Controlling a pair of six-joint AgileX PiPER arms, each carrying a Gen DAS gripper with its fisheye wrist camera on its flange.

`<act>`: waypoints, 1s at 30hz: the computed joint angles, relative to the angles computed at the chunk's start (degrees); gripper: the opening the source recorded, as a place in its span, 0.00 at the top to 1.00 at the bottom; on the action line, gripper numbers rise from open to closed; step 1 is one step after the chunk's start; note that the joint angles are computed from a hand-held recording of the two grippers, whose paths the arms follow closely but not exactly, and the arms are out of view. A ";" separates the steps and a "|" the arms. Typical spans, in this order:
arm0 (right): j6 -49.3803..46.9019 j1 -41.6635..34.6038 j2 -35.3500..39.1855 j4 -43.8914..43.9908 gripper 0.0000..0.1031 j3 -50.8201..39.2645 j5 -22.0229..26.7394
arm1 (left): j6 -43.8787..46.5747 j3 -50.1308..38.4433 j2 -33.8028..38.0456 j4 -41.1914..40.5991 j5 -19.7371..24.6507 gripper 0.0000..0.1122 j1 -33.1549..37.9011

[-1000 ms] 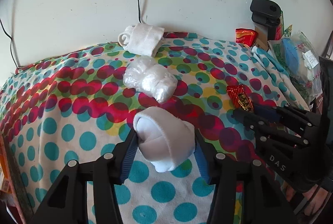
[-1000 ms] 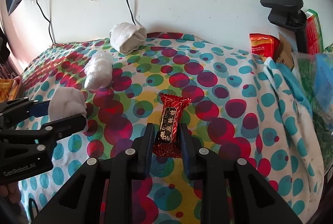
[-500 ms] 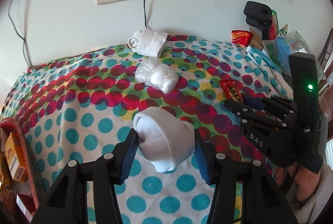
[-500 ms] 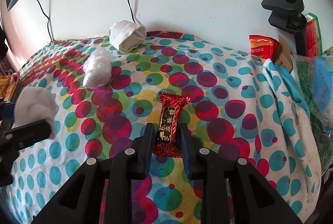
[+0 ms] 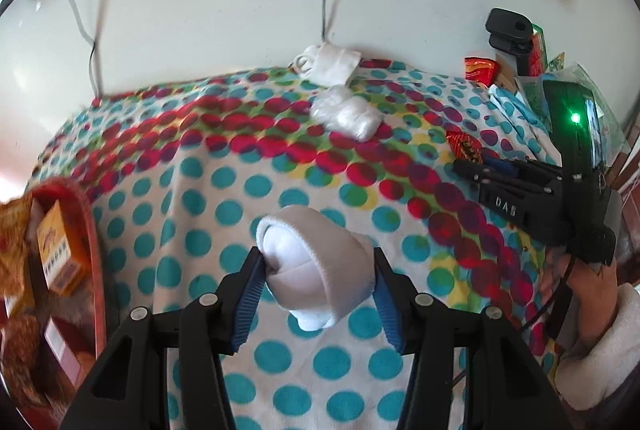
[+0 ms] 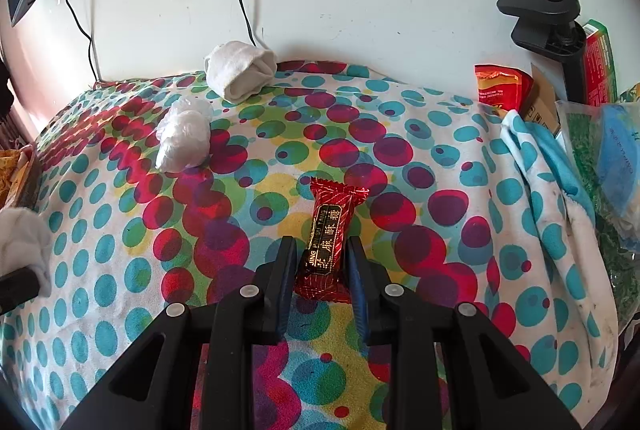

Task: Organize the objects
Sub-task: 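Grasp the white sock with the left tool and lift it, then carry the white sock over the red tray with the left tool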

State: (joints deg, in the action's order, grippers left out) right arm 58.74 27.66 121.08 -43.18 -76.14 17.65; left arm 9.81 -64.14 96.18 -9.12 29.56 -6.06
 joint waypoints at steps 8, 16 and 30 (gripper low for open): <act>0.58 0.27 0.04 -0.42 0.76 -0.16 0.46 | 1.93 8.07 -5.11 -2.11 -1.52 0.53 3.77; 0.78 0.41 0.05 -0.63 0.76 -0.28 0.79 | 5.50 14.02 -11.49 -4.83 -1.08 0.53 7.45; 1.16 0.41 0.05 -1.01 0.76 -0.23 0.93 | 12.90 15.54 -19.47 -9.30 3.41 0.53 17.50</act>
State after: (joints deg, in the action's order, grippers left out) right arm 59.90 28.07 121.14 -44.19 -76.37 18.58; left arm 22.71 -48.60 76.71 -18.42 32.97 11.44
